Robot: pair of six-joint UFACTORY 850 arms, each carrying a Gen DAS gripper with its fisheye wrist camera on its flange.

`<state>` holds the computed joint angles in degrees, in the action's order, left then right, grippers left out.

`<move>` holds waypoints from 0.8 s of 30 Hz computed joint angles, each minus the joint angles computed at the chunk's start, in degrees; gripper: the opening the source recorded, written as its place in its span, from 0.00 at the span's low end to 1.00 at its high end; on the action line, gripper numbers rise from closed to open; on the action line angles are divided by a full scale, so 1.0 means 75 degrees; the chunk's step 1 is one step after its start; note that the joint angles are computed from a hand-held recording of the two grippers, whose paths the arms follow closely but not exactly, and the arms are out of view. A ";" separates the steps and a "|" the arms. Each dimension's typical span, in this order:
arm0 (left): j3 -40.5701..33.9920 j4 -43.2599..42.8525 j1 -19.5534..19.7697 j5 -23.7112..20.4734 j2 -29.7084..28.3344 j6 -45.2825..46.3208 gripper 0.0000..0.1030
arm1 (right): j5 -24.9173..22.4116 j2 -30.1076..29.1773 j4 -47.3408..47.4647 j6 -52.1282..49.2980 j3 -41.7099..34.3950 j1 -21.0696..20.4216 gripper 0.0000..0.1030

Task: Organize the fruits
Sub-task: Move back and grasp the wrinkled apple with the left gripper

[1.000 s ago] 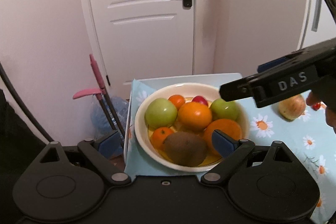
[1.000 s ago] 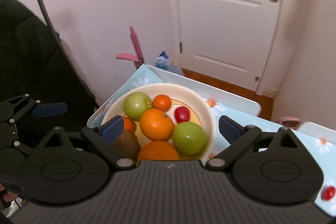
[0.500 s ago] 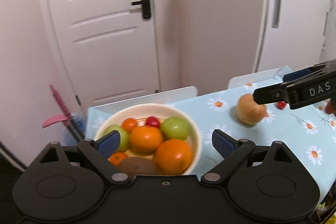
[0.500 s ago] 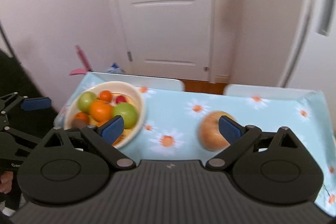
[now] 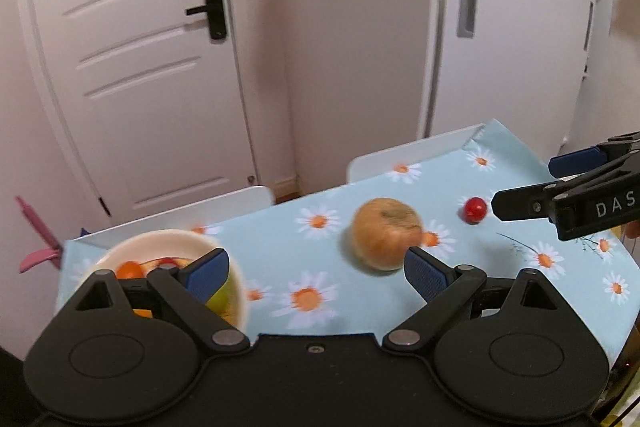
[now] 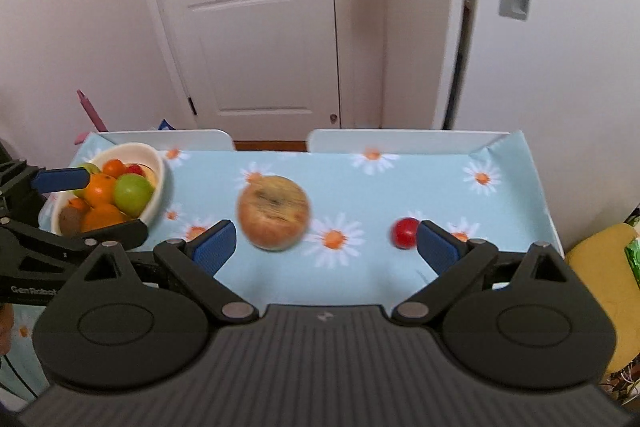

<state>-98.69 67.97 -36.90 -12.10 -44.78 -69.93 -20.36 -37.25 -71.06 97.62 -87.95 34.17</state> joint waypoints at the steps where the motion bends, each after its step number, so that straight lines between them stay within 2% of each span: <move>1: -0.0194 -0.0271 -0.0058 -0.0062 -0.0146 0.0270 0.94 | 0.0106 0.0052 -0.0116 0.0092 0.0129 -0.0084 1.00; 7: -0.1357 -0.1549 -0.0294 -0.0495 -0.1028 0.1375 0.94 | 0.0547 0.0064 -0.0468 0.0107 0.0463 -0.0525 1.00; 16: -0.2821 -0.1809 -0.0498 -0.1162 -0.2167 0.1621 0.94 | 0.1238 -0.0285 -0.1061 0.0097 0.0527 -0.1097 1.00; 24: -0.3642 -0.2139 -0.0608 -0.1578 -0.2821 0.2102 0.94 | 0.1773 -0.0617 -0.2578 0.1367 0.0496 -0.1393 1.00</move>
